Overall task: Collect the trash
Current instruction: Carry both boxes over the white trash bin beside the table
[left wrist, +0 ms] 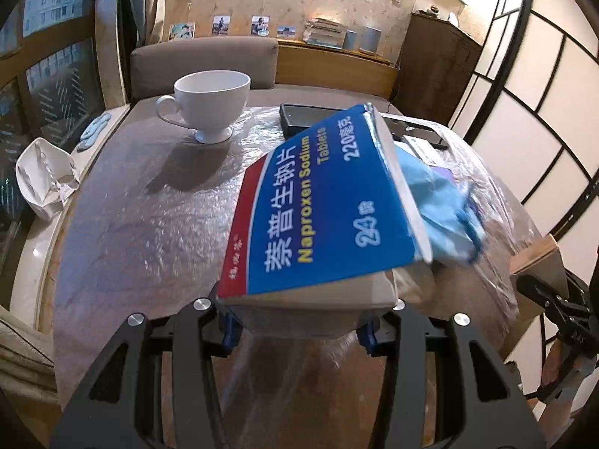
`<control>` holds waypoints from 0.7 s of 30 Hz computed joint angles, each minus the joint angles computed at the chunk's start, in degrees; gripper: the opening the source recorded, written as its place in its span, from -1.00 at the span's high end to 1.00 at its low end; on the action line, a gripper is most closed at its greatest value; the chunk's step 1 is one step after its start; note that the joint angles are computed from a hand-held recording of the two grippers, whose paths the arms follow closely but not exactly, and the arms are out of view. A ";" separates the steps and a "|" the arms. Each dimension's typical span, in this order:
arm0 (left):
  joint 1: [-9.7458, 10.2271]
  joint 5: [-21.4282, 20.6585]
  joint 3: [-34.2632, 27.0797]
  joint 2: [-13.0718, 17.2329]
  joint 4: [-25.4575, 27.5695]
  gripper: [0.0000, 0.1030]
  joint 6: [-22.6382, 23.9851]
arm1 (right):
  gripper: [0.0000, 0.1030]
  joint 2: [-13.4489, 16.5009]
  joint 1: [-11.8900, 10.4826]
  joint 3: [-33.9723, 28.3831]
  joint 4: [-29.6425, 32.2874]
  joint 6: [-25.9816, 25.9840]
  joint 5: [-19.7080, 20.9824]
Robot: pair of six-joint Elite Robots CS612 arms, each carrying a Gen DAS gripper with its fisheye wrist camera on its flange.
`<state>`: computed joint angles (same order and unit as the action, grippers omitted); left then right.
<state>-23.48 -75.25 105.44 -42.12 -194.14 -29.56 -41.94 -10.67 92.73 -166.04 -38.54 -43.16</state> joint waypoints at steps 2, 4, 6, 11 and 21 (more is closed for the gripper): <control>-0.56 0.29 0.93 -0.38 -0.95 0.06 0.31 | 0.08 -0.61 0.00 0.80 0.99 -1.72 0.67; -1.11 1.04 1.74 -0.65 -1.59 0.06 0.67 | 0.08 -1.24 0.00 1.61 1.90 -3.42 1.11; -2.01 2.55 2.57 -0.93 -2.07 0.06 1.05 | 0.08 -1.74 -0.06 2.18 2.55 -4.70 1.47; -3.32 3.79 4.15 -1.42 -3.08 0.06 1.60 | 0.08 -2.82 -0.13 3.33 3.91 -7.25 1.70; -5.34 3.84 8.08 -2.58 -6.91 0.06 2.99 | 0.08 -5.33 -0.98 5.69 9.36 -13.50 4.05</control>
